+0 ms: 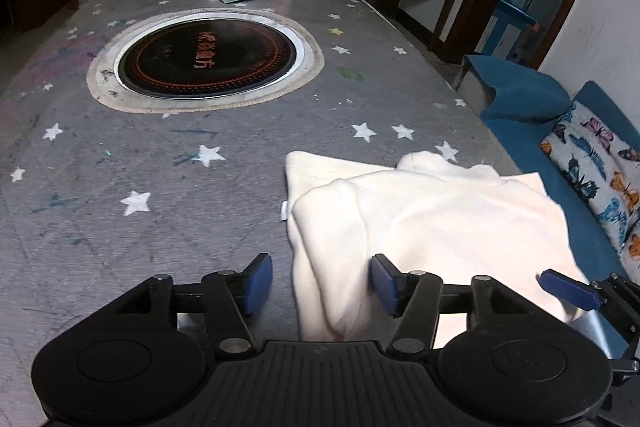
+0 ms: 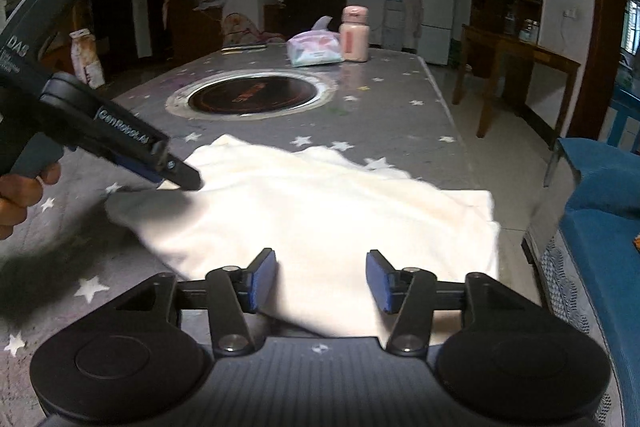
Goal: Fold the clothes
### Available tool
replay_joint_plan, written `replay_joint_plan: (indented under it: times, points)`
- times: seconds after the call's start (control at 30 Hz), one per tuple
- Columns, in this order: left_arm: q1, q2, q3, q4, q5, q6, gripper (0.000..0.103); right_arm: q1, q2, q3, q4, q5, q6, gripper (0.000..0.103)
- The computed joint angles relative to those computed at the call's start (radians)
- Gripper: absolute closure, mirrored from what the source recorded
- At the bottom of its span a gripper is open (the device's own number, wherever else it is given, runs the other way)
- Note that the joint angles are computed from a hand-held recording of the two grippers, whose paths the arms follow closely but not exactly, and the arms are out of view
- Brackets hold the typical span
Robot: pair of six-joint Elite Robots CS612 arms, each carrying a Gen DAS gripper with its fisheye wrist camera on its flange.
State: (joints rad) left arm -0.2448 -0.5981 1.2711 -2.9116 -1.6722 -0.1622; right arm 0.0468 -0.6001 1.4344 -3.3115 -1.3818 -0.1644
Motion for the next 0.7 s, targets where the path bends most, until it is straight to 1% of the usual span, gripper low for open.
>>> replay_joint_plan:
  times: [0.07, 0.13, 0.33, 0.4, 0.57, 0.7]
  points:
    - [0.000, -0.005, 0.008, -0.004, 0.008, 0.000, 0.043, 0.005, 0.001, 0.002, -0.001, -0.011, -0.016, 0.047]
    - [0.002, -0.011, 0.018, -0.019, -0.001, -0.002, 0.043, 0.007, -0.002, 0.004, -0.004, -0.018, -0.027, 0.046]
    - [-0.005, -0.025, 0.044, -0.073, -0.014, 0.026, 0.043, 0.012, 0.004, -0.015, -0.016, 0.002, -0.025, 0.044]
    - [-0.008, -0.025, 0.045, -0.069, -0.012, 0.036, 0.043, 0.017, 0.012, -0.027, -0.006, 0.014, -0.024, 0.044]
    - [-0.011, -0.019, 0.041, -0.041, -0.003, 0.054, 0.043, 0.027, 0.019, -0.035, 0.028, 0.023, -0.068, 0.042]
    - [-0.010, -0.016, 0.035, -0.032, -0.004, 0.050, 0.043, 0.017, 0.007, -0.026, 0.033, 0.044, -0.063, 0.041]
